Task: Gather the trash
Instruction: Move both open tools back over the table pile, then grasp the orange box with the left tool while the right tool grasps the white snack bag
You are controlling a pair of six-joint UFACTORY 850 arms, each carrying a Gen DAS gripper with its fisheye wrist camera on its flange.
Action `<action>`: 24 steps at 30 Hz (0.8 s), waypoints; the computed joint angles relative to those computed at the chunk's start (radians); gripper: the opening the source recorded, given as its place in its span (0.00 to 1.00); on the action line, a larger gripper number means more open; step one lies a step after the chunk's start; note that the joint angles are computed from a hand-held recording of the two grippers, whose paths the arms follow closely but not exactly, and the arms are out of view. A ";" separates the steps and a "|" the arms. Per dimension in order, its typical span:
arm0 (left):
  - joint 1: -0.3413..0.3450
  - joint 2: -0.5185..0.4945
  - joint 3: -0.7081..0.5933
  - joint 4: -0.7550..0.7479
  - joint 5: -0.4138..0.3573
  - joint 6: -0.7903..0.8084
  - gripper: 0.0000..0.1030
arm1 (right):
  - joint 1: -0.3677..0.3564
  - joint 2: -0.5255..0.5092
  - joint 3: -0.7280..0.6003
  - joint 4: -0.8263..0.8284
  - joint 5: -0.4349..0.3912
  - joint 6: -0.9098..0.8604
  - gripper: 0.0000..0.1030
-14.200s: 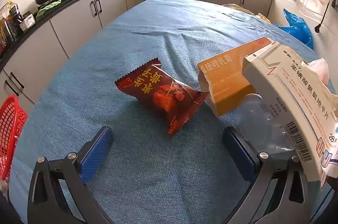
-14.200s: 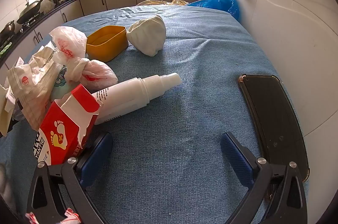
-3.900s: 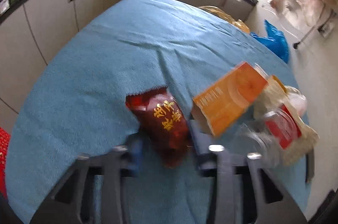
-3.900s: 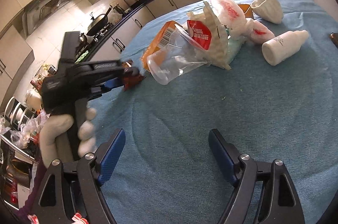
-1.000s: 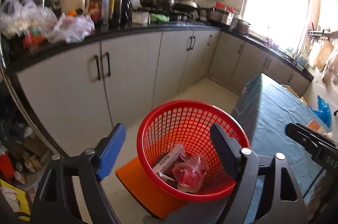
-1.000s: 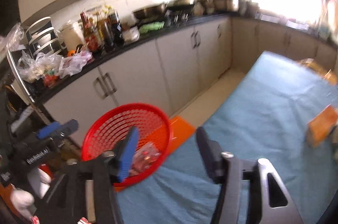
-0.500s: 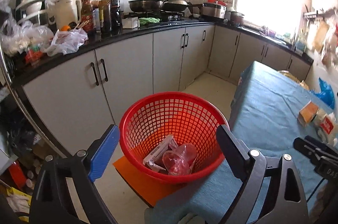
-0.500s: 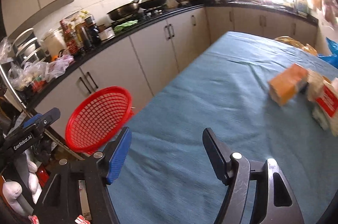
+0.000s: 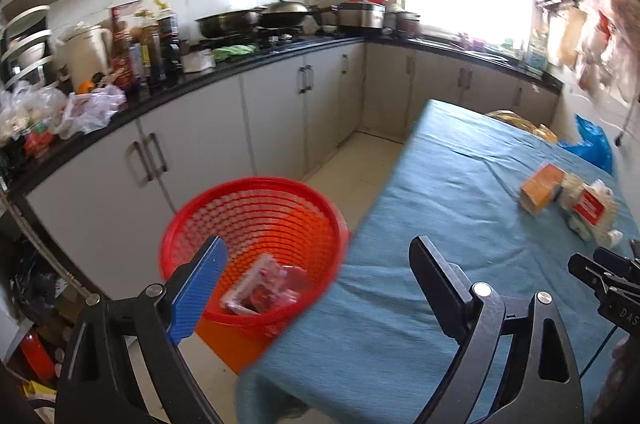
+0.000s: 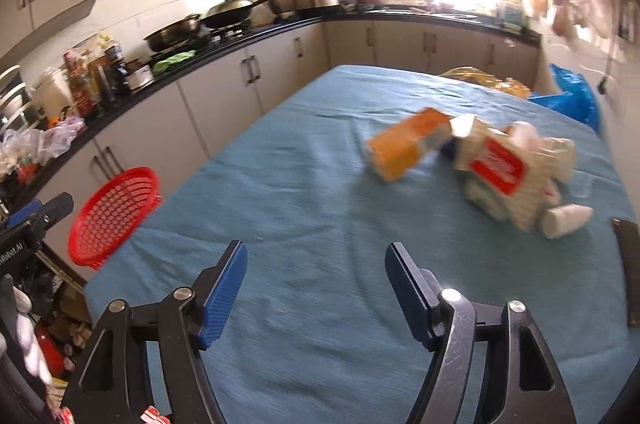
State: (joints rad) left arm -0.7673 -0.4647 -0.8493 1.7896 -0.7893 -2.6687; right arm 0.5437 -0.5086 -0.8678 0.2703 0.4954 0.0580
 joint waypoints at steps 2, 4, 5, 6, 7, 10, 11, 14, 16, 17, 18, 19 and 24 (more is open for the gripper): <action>-0.010 -0.011 -0.026 0.029 0.025 0.008 0.89 | -0.029 0.024 0.043 0.021 0.013 -0.016 0.76; -0.020 -0.027 -0.054 0.058 0.042 0.017 0.89 | -0.062 0.047 0.083 0.042 0.022 -0.025 0.76; -0.024 -0.035 -0.068 0.065 0.050 0.024 0.89 | -0.083 0.057 0.102 0.059 0.025 -0.034 0.76; -0.027 -0.050 -0.093 0.089 0.069 0.033 0.89 | -0.106 0.067 0.120 0.076 0.028 -0.040 0.76; -0.028 -0.059 -0.109 0.101 0.083 0.038 0.89 | -0.128 0.076 0.136 0.085 0.030 -0.041 0.76; -0.027 -0.102 -0.183 0.178 0.162 0.041 0.89 | -0.189 0.098 0.167 0.080 0.030 -0.013 0.76; -0.027 -0.114 -0.204 0.200 0.177 0.042 0.89 | -0.214 0.107 0.179 0.061 0.031 0.010 0.77; -0.031 -0.163 -0.281 0.258 0.197 0.083 0.89 | -0.254 0.116 0.189 0.044 0.033 0.035 0.78; -0.034 -0.206 -0.348 0.254 0.206 0.167 0.89 | -0.276 0.114 0.183 0.015 0.027 0.057 0.78; -0.033 -0.228 -0.385 0.261 0.220 0.208 0.89 | -0.291 0.109 0.177 -0.016 0.025 0.082 0.78; -0.030 -0.247 -0.418 0.259 0.234 0.250 0.89 | -0.304 0.103 0.170 -0.054 0.023 0.112 0.78; -0.029 -0.266 -0.450 0.248 0.248 0.290 0.89 | -0.314 0.095 0.158 -0.092 0.019 0.142 0.78; 0.010 -0.384 -0.650 0.126 0.369 0.524 0.89 | -0.338 0.039 0.077 -0.245 0.000 0.266 0.78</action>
State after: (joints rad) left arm -0.7575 -0.8488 -1.4994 1.9160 -0.4204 -2.1450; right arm 0.2058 -0.4699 -0.7905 0.0252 0.4958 0.3240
